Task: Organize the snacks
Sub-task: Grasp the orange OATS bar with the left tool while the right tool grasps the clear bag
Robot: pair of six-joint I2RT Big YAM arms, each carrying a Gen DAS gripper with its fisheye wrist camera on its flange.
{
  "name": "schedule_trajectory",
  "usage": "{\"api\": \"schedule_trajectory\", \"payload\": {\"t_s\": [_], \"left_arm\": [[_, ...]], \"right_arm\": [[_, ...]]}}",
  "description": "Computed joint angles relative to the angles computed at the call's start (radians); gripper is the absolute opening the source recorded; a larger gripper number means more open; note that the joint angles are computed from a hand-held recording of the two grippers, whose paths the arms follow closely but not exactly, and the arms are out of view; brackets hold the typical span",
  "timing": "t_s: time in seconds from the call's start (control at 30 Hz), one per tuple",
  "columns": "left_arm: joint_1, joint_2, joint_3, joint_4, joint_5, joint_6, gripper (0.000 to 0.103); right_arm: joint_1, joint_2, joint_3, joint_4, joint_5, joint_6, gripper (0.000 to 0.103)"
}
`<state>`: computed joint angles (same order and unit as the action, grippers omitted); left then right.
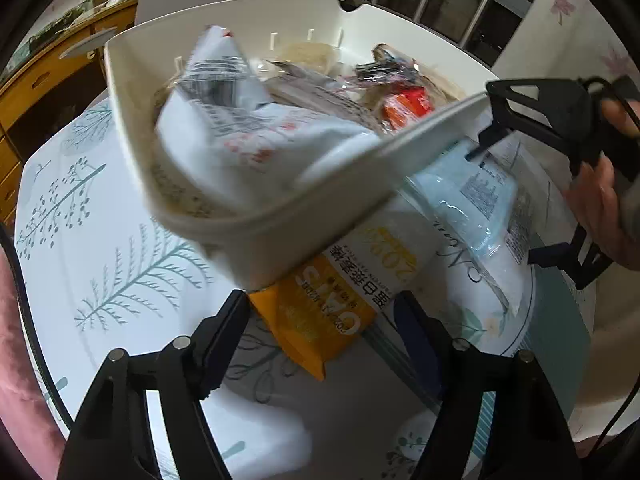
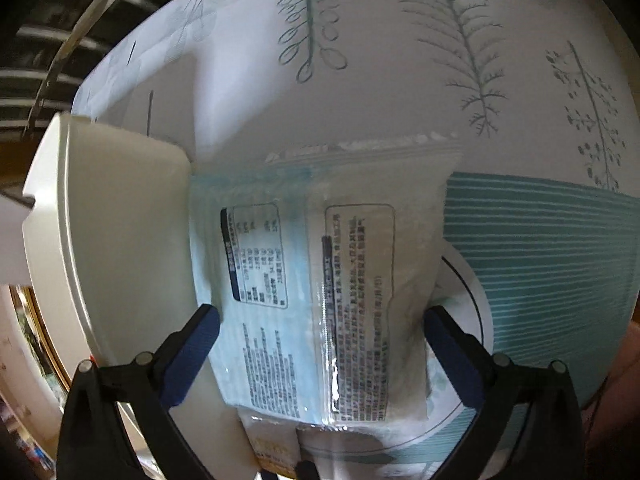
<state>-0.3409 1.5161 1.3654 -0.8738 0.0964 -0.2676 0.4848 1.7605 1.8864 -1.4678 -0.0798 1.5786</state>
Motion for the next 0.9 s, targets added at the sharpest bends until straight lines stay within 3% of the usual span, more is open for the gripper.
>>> {"api": "schedule_trajectory", "payload": {"t_s": [0.2,0.37,0.47,0.6,0.9], "left_arm": [[-0.040,0.008,0.005,0.008,-0.052,-0.004,0.066],[-0.062,0.004,0.004,-0.006,-0.079,-0.004,0.060],[-0.081,-0.017,-0.018,-0.019,-0.123,0.012,0.052],[-0.094,-0.034,-0.031,-0.038,-0.132,0.003,0.047],[-0.128,-0.079,-0.061,-0.081,-0.139,-0.078,0.047]], "right_arm": [[0.014,-0.019,-0.020,0.004,0.023,0.026,0.103],[0.022,-0.053,-0.058,-0.001,0.004,-0.017,0.101],[0.023,-0.015,0.008,-0.071,-0.011,-0.051,0.086],[0.025,-0.019,0.010,-0.071,-0.019,-0.096,0.078],[0.020,-0.113,-0.106,0.048,-0.038,-0.146,0.052]]}}
